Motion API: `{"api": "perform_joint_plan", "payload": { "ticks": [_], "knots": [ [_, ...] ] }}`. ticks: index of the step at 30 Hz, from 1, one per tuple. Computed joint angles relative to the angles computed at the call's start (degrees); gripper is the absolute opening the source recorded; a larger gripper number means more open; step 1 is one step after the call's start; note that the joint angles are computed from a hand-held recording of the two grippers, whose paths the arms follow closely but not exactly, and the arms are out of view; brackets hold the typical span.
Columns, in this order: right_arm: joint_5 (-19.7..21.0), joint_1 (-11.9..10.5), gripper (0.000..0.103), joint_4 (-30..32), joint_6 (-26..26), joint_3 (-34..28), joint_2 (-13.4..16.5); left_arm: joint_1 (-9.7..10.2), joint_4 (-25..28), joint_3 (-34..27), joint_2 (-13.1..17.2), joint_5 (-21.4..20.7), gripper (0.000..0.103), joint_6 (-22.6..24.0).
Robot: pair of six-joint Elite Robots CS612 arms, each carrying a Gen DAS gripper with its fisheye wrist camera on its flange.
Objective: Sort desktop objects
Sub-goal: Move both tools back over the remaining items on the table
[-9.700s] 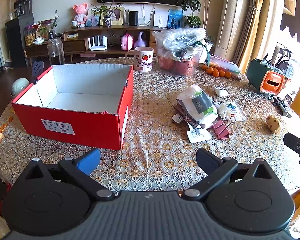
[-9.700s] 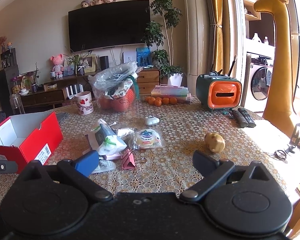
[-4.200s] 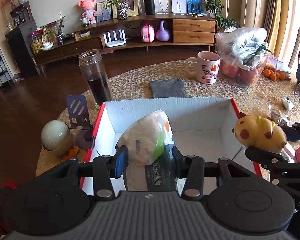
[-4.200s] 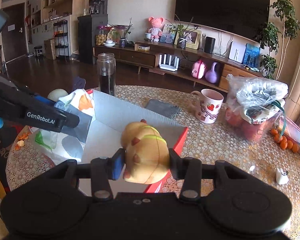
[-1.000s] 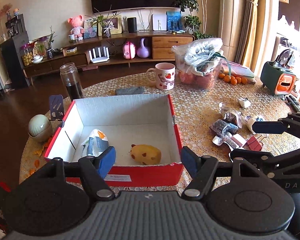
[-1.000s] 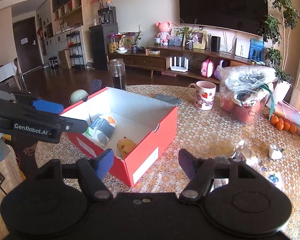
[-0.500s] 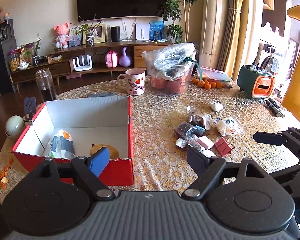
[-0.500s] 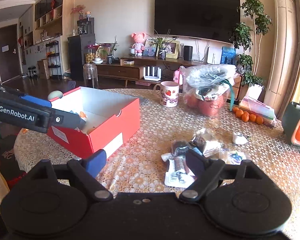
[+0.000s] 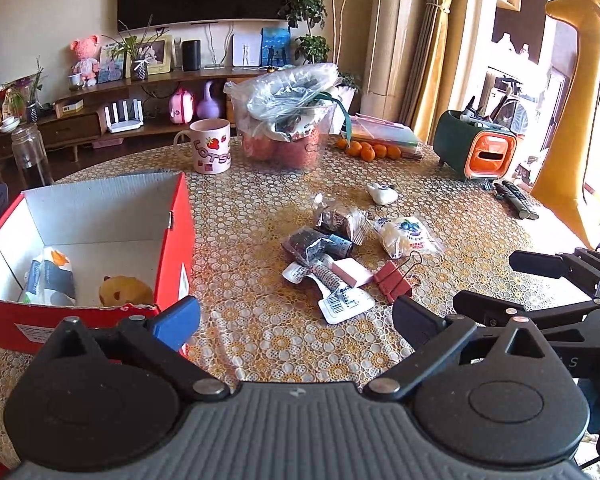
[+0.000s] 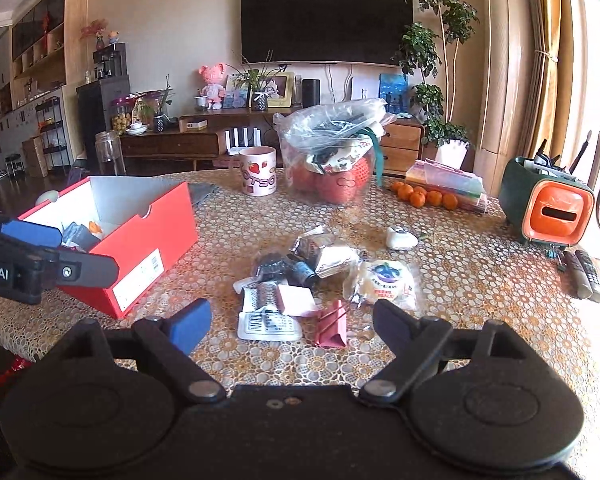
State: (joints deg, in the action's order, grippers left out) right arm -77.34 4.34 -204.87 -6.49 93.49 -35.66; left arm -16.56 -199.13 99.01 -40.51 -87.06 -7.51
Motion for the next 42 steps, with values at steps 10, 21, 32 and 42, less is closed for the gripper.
{"api": "perform_joint_plan", "payload": {
  "ticks": [10,21,32,42],
  "knots": [
    [-1.33,-1.18,0.087,2.30,-0.90,-2.17,1.84,-0.80,3.87,-4.52,3.11,1.22,0.103,-0.91],
    [-1.22,-1.40,0.084,7.15,-5.18,-7.23,5.25,-1.08,9.42,-10.84,7.45,2.60,0.103,-0.51],
    [-0.38,-1.36,0.079,11.62,-7.40,-12.39,8.59,-0.93,15.49,-17.43,11.62,3.24,0.103,-0.28],
    [0.49,-1.24,0.074,15.40,-9.89,-15.99,10.65,-0.91,18.10,-21.09,13.86,2.30,0.103,-0.95]
  ]
}}
